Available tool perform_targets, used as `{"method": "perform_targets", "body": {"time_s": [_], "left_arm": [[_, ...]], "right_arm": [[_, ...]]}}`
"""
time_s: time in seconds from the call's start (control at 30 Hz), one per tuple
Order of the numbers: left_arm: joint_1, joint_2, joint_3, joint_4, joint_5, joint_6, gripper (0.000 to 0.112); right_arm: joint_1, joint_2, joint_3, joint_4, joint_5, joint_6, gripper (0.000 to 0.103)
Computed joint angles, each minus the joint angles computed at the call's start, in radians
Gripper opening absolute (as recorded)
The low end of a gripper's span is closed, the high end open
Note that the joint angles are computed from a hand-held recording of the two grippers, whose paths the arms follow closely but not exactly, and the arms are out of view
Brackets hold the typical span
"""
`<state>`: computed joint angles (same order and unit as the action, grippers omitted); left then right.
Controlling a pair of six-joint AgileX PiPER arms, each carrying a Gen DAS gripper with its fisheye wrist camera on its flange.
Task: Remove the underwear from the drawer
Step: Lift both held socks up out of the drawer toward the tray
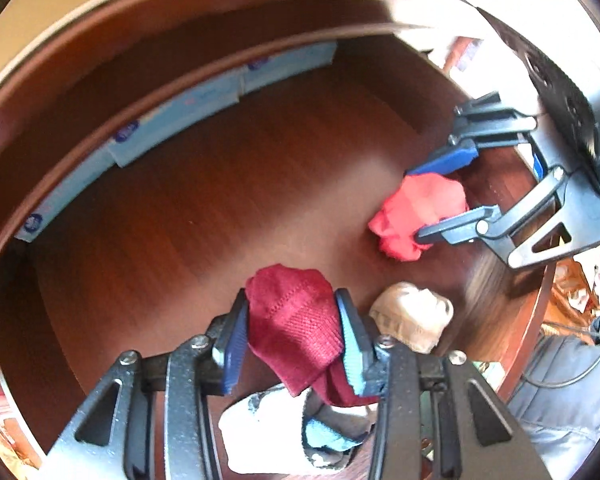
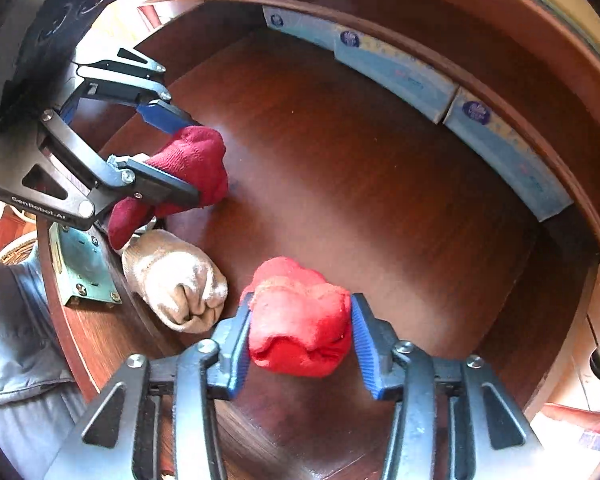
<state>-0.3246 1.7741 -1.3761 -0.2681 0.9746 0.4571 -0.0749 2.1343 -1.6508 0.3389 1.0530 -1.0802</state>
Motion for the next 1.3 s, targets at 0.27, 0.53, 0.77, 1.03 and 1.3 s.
{"method": "perform_targets", "body": {"time_s": [0.27, 0.53, 0.77, 1.03, 1.3], "left_arm": [[0.0, -0.123, 0.094, 0.058, -0.135, -0.055, 0.04], [0.047, -0.275, 0.228, 0.025, -0.238, -0.021, 0.04], [0.116, -0.39, 0.327, -0.059, -0.299, 0.07, 0.04], [0.232, -0.474, 0.365, -0.183, -0.284, 0.184, 0.04], [0.262, -0.504, 0.4, -0.229, -0.341, 0.224, 0.04]], "right_arm": [[-0.05, -0.09, 0.127, 0.113, -0.097, -0.103, 0.039], [-0.09, -0.204, 0.294, 0.226, -0.191, -0.249, 0.038], [-0.164, -0.276, 0.378, 0.368, -0.201, -0.407, 0.038], [-0.243, -0.336, 0.429, 0.477, -0.162, -0.506, 0.038], [-0.294, -0.336, 0.437, 0.556, -0.14, -0.579, 0.038]]}}
